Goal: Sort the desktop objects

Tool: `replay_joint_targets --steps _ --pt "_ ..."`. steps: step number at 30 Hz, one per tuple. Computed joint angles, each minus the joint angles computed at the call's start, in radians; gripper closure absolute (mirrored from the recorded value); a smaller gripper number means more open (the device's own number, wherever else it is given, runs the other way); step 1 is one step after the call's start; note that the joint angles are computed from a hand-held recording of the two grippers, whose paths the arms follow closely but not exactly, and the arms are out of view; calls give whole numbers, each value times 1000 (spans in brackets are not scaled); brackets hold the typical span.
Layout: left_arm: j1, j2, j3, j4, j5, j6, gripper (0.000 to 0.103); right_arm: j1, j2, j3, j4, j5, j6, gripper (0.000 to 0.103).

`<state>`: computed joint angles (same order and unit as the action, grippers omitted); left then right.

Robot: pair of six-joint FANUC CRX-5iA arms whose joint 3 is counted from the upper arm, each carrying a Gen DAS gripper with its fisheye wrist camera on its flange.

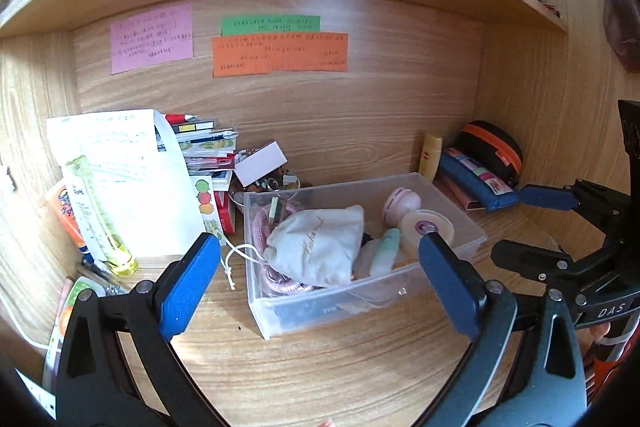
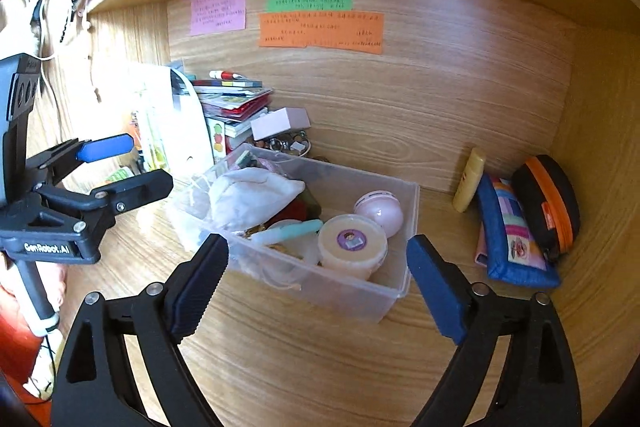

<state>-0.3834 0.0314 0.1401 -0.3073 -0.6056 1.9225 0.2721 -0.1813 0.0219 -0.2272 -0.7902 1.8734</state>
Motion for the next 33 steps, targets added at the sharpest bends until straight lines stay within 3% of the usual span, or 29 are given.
replay_joint_targets --steps 4,11,14,24,29,33 --pt "-37 -9 2 -84 -16 72 2 -2 -27 -28 -9 7 4 13" --pt "-48 -22 -27 -105 3 135 2 -16 -54 -57 -38 10 28 13" --pt "-31 -19 -40 -54 15 114 2 -9 -61 -74 -15 19 13 13" --pt "-24 -6 -42 -53 27 156 2 -34 -48 -52 -56 -1 46 13" --pt "0 -2 -60 29 47 87 2 -46 -35 -36 -82 -15 66 13" --pt "-13 -1 -54 -22 47 129 2 -46 -27 -32 -82 -20 62 13"
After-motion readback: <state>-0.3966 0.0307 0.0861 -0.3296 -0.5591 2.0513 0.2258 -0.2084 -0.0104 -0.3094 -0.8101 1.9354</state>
